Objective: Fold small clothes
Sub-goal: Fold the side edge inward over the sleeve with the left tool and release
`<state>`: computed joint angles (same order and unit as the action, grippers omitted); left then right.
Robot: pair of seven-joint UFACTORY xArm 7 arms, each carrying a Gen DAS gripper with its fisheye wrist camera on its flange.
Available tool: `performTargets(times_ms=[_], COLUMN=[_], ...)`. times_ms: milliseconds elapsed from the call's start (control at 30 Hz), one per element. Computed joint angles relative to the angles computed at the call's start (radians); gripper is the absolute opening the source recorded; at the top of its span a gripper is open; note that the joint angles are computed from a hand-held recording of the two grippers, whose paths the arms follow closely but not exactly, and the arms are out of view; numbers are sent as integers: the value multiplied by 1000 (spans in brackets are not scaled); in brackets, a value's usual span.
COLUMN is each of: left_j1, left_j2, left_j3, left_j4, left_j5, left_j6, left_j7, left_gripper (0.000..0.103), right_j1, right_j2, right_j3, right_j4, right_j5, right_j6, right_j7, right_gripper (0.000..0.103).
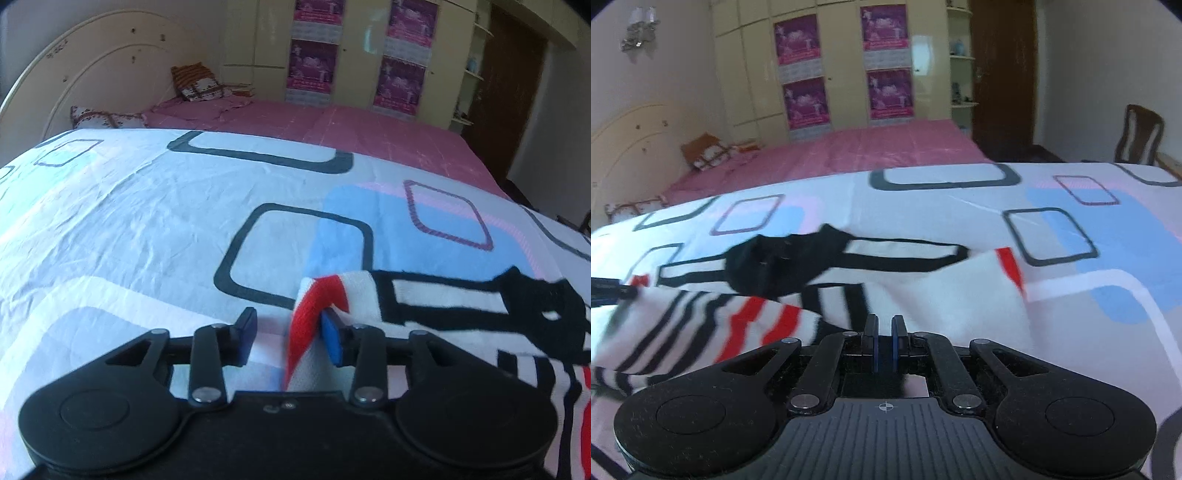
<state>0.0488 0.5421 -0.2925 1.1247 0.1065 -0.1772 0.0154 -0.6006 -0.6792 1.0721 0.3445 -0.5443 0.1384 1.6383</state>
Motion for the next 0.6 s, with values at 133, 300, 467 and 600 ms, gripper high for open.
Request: performTargets(times_ms=[133, 300, 467, 600], left_j1=[19, 107, 376, 616], left_j2=[-14, -97, -170, -211], left_j3=[-20, -104, -378, -614], left_j4=[15, -72, -197, -304], left_j5=[-17, -34, 14, 91], left_j6=[64, 54, 37, 35], left_j7=[-2, 44, 72, 53], left_gripper=[44, 42, 44, 45], right_j1=[-50, 22, 95, 95], right_j2=[121, 85, 62, 93], right_j3=[22, -27, -75, -56], right_j4=[23, 6, -8, 11], right_j5=[-10, -6, -8, -26], right_j6=[-19, 20, 5, 6], right_j7=[-43, -22, 14, 10], right_gripper=[4, 4, 4, 4])
